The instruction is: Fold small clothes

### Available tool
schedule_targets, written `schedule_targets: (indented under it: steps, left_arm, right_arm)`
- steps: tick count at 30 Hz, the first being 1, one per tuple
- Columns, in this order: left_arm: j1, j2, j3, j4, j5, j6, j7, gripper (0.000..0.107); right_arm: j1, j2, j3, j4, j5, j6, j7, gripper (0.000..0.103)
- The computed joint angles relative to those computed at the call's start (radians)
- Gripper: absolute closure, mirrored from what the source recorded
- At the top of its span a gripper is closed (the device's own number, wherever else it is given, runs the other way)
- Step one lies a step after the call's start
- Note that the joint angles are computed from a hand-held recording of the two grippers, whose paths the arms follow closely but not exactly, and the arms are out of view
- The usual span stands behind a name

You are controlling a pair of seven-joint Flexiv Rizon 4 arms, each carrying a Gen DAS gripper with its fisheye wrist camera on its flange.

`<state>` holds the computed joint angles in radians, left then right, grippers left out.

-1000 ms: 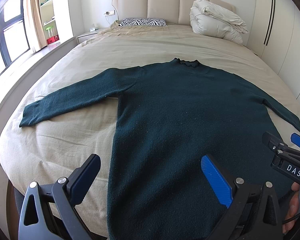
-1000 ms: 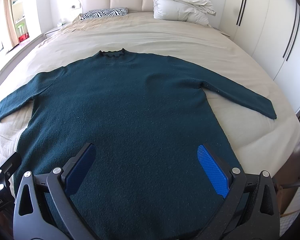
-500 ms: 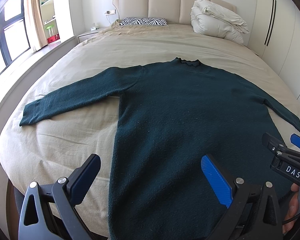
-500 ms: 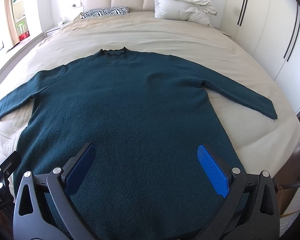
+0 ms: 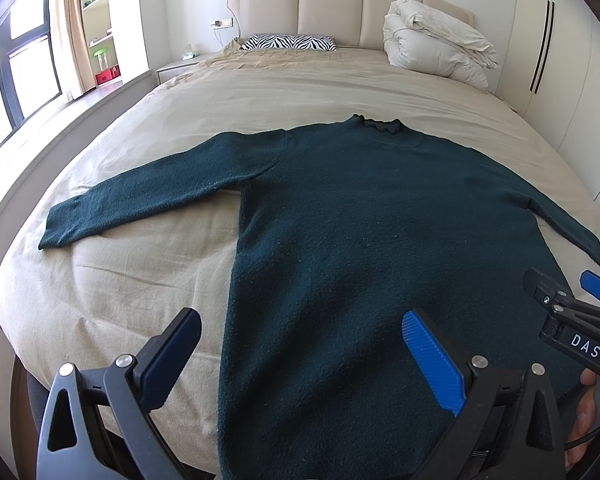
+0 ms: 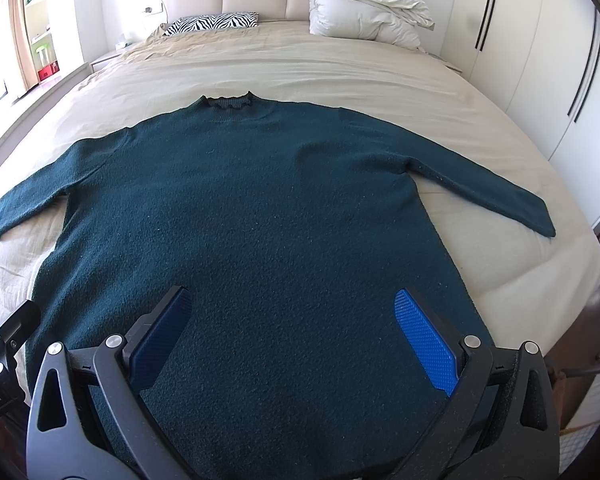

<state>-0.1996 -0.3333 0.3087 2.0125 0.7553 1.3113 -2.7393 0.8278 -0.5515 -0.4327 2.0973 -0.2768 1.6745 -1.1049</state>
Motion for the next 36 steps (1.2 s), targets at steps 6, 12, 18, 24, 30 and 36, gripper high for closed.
schedule_targets:
  steps: [6,12,18,24,30,36]
  left_arm:
    - [0.004,0.001,-0.002,0.003,-0.002,0.004,0.002,0.004]
    - [0.003,0.001,-0.002,0.004,-0.003,0.002,0.002,0.004]
    - [0.002,0.001,0.000,0.003,-0.001,0.003,0.000,0.004]
    - [0.003,0.001,0.002,0.006,0.003,0.007,-0.005,0.004]
    - [0.002,0.000,0.003,0.006,0.005,0.006,-0.006,0.004]
    - [0.023,-0.020,-0.012,0.000,-0.038,0.026,0.020,0.004]
  right_arm:
    - [0.009,-0.001,-0.006,0.005,0.003,0.002,0.002,0.000]
    - [0.007,-0.002,-0.003,0.004,0.005,0.000,0.001,0.000]
    - [0.007,-0.005,-0.002,0.003,0.005,0.002,0.001,0.000]
    - [0.006,-0.006,0.000,0.002,0.007,0.000,0.001,0.000]
    - [0.005,-0.005,0.001,0.002,0.008,0.000,0.001,0.000]
    - [-0.032,-0.013,0.032,-0.014,0.005,-0.001,0.000,0.000]
